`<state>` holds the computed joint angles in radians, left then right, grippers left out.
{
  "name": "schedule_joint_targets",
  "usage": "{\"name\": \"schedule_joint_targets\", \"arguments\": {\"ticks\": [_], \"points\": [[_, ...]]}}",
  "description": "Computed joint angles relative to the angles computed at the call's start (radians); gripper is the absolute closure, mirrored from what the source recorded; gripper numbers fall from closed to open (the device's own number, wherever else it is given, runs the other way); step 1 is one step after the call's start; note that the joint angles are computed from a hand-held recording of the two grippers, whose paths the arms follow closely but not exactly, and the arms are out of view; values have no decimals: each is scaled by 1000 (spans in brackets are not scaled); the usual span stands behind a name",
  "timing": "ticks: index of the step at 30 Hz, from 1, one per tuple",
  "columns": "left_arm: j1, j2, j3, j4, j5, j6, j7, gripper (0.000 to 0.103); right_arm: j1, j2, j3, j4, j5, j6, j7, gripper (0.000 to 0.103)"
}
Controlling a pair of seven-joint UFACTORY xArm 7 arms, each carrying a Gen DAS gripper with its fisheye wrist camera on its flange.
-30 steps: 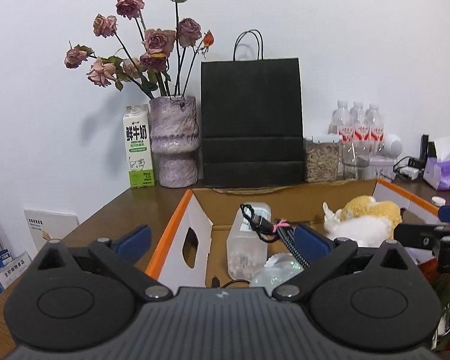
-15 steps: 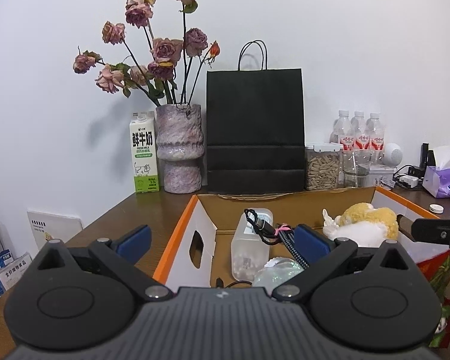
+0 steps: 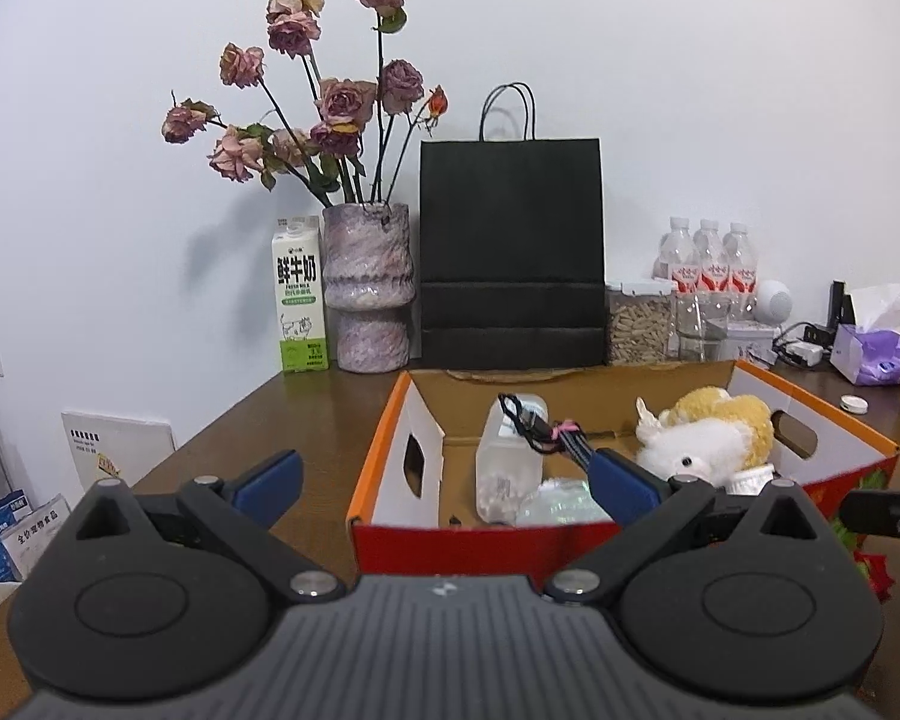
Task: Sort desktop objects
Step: 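Withdraw both open tools from the box toward the table items, then grasp the red leafy ornament with the right tool while the left tool grasps a white cap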
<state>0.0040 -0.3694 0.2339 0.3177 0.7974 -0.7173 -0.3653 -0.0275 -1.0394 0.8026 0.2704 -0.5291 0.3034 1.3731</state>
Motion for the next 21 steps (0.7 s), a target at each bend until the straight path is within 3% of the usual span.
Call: {"name": "schedule_joint_targets", "arguments": {"ticks": [8,13,19,21], "points": [[-27,-67,100,19,329,125,-203,0,63,102,-29,26,19,67,-2,10],[-20,-64,116,81,597,171,-448,0,92,144,-62,29,15,67,5,21],[48,-49,51,99,670,161,-531,0,129,181,-119,9,24,13,11,31],[73,-46,29,99,679,155,-541,0,134,181,-133,-4,36,-18,16,43]]}}
